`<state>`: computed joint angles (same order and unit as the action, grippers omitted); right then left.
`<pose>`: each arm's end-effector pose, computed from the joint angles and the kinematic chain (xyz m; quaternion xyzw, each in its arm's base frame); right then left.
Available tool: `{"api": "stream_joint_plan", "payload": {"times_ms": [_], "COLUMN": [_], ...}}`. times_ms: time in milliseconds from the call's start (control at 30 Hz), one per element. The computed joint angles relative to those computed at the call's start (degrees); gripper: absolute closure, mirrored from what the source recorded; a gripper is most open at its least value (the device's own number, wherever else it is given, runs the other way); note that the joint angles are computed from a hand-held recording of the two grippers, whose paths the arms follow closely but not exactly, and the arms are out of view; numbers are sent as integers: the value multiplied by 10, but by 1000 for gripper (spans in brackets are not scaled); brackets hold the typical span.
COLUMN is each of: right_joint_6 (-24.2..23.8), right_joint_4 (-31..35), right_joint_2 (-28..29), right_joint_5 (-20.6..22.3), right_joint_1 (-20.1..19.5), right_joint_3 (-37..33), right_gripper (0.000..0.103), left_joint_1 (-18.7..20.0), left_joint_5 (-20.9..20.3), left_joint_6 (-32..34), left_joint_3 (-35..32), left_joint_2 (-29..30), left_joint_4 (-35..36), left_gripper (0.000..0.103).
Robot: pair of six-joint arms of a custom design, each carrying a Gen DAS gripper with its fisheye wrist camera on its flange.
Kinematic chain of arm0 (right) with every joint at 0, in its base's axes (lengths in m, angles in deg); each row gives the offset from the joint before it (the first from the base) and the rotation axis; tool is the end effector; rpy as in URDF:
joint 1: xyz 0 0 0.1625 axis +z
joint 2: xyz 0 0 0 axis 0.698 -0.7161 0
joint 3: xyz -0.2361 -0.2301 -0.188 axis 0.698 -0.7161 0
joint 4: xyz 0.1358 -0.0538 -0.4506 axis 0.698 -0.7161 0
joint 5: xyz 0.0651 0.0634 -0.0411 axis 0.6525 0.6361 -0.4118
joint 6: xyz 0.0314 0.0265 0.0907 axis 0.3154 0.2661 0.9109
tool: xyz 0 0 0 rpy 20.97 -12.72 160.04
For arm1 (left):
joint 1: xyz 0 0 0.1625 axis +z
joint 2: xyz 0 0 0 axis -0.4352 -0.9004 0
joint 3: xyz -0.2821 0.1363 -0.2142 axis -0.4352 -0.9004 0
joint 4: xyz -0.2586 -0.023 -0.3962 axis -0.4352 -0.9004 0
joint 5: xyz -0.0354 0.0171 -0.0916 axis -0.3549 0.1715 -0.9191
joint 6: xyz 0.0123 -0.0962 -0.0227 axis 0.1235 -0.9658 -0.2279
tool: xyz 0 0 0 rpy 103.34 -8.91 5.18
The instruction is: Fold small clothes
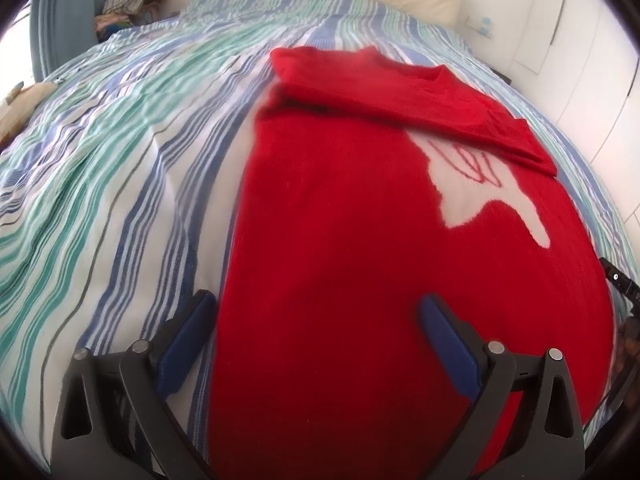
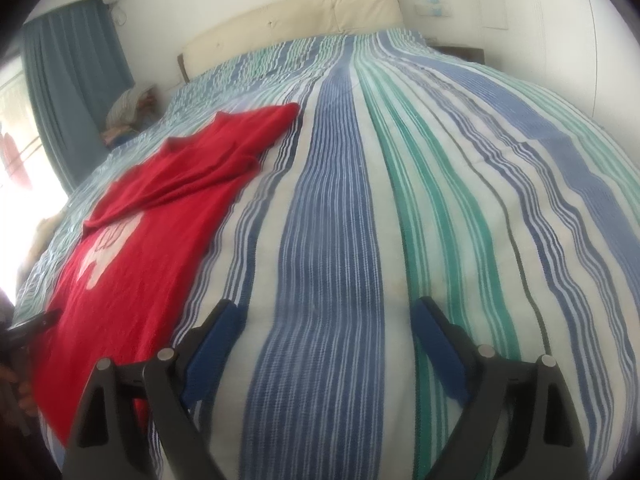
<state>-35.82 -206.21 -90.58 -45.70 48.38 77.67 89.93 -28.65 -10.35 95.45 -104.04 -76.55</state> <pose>0.0796 -0.3324 0.0987 -0.1277 -0.8028 0.4741 0.3383 -0.0737 -0.5578 0.1064 0.3267 0.9054 -0.1701 0.2112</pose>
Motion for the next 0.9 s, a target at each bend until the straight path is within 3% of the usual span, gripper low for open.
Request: {"api": "stream_joint_plan", "payload": {"times_ms": [333,500,700,900], "right_joint_6": [-1,-2,-4,-6], "right_joint_4": [11,14,8,17], "right_joint_2": [3,5,9,10], "right_joint_5": [-14,-21,-22,-34], "right_joint_1": [6,9,9,14], "right_joint_3": [-6,-9,-9,-14], "right_gripper": [14,14,14,14], "left_joint_1": [-3,-14,-13,-30], "left_joint_5": [2,8,-53,-76], "left_joint_6": [-21,-53,-141,-155], "left_joint_3": [1,-1,-12,-16], "left_joint_2": [-15,-37,-78,-102], "left_joint_4": [32,91,156,170], "left_gripper": [2,2,2,2]}}
